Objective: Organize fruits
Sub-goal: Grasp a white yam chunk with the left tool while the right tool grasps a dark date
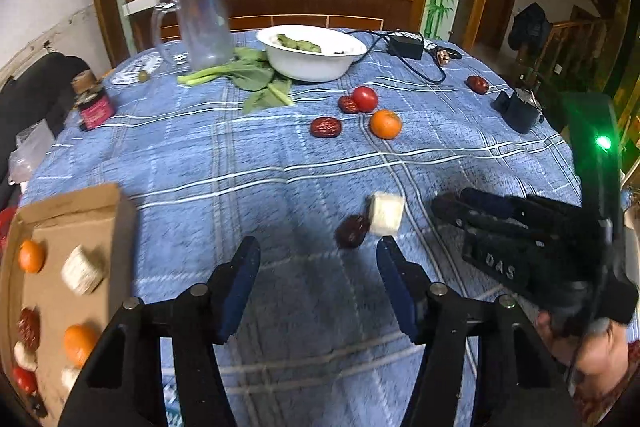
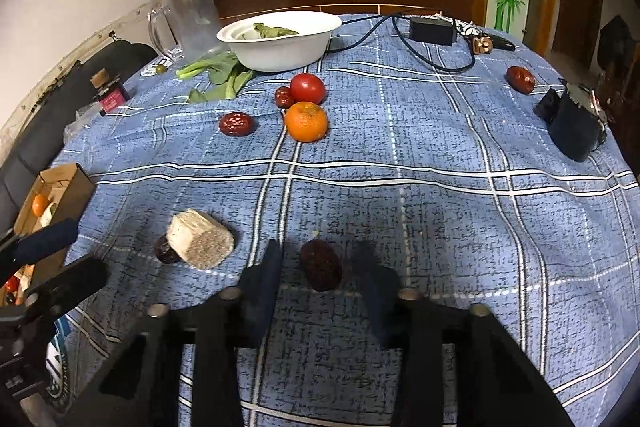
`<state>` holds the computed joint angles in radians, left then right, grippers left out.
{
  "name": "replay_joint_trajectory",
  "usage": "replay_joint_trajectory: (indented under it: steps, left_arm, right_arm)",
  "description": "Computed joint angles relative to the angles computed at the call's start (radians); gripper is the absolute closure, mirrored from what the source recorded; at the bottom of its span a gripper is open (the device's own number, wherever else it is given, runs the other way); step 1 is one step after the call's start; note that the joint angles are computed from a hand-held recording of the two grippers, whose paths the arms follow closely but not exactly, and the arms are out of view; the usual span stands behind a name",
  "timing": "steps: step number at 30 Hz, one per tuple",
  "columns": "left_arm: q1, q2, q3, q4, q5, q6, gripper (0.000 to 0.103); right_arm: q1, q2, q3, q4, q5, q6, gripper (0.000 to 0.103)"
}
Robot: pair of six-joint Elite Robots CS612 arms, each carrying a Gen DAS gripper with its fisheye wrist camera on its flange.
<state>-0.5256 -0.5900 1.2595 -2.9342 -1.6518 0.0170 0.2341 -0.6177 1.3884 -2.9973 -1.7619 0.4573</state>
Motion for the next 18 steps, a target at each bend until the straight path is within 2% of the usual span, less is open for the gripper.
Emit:
replay_joint_trajectory:
  steps: [2,6,10,11,12,13,18]
  left_arm:
    - [-0.003,0.016,-0.024,0.001,-0.012,0.007,0.043]
    - [-0.013,0.045,-0.064,0.017,-0.034,0.044,0.043]
    - [-0.026,0.070,-0.099,0.052,-0.031,0.101,0.043]
    - [-0.028,0.074,-0.105,0.057,-0.026,0.108,0.045]
    - [-0.030,0.078,-0.110,0.059,-0.017,0.119,0.057]
    - [-0.032,0.082,-0.115,0.071,-0.010,0.127,0.063]
    - [-0.028,0.084,-0.114,0.056,-0.020,0.115,0.064]
  right_arm:
    - [-0.002,-0.006,0.006,0.010,-0.004,0.004,0.077]
    - [-0.007,-0.021,0.031,-0.002,-0.017,0.032,0.077]
    - [-0.020,-0.026,0.051,-0.018,0.025,0.051,0.077]
    - [-0.022,-0.027,0.056,-0.030,0.032,0.052,0.077]
    - [-0.023,-0.028,0.057,-0.031,0.036,0.052,0.077]
    - [-0.023,-0.027,0.057,-0.032,0.038,0.053,0.077]
    - [-0.021,-0.028,0.057,-0.033,0.036,0.050,0.077]
